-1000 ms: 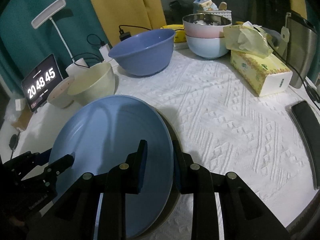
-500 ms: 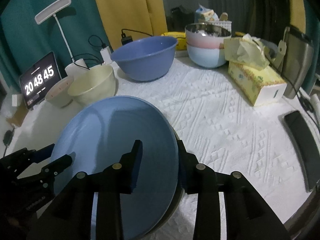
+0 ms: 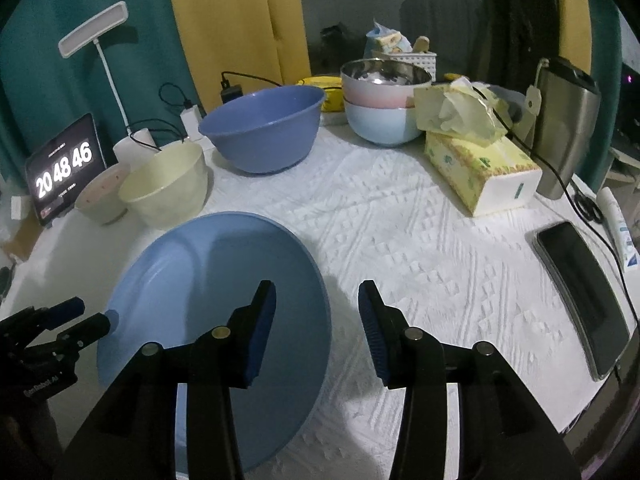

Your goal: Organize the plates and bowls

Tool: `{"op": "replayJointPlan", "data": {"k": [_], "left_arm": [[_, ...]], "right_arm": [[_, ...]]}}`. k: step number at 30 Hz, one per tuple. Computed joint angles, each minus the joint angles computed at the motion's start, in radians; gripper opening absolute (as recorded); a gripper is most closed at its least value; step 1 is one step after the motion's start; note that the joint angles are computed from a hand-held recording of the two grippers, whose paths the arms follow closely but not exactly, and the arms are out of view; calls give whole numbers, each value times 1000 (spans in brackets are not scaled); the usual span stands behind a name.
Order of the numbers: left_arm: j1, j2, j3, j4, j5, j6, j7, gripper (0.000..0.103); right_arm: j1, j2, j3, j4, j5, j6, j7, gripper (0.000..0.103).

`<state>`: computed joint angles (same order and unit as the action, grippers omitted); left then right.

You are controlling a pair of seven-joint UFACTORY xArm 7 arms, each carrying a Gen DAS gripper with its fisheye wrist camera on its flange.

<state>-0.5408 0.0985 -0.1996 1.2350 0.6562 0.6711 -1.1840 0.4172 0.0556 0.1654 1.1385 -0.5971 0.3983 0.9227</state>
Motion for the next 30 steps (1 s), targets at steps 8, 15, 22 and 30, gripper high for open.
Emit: {"op": "replayJointPlan", "data": {"k": [8, 15, 22, 30], "left_arm": [[-12, 47, 4, 43, -24, 6, 44, 58], [-23, 77, 19, 55, -73, -14, 96, 58], [-32, 79, 33, 43, -55, -58, 85, 58], [-37, 85, 34, 38, -59, -111, 111, 56]], "right_arm": [[-11, 20, -3, -17, 120, -33, -84, 46], [-20, 36, -3, -37, 263, -96, -194, 46], [-20, 39, 3, -58, 366, -148, -288, 46], [-3, 49, 2, -60, 416, -173, -333, 48]]}}
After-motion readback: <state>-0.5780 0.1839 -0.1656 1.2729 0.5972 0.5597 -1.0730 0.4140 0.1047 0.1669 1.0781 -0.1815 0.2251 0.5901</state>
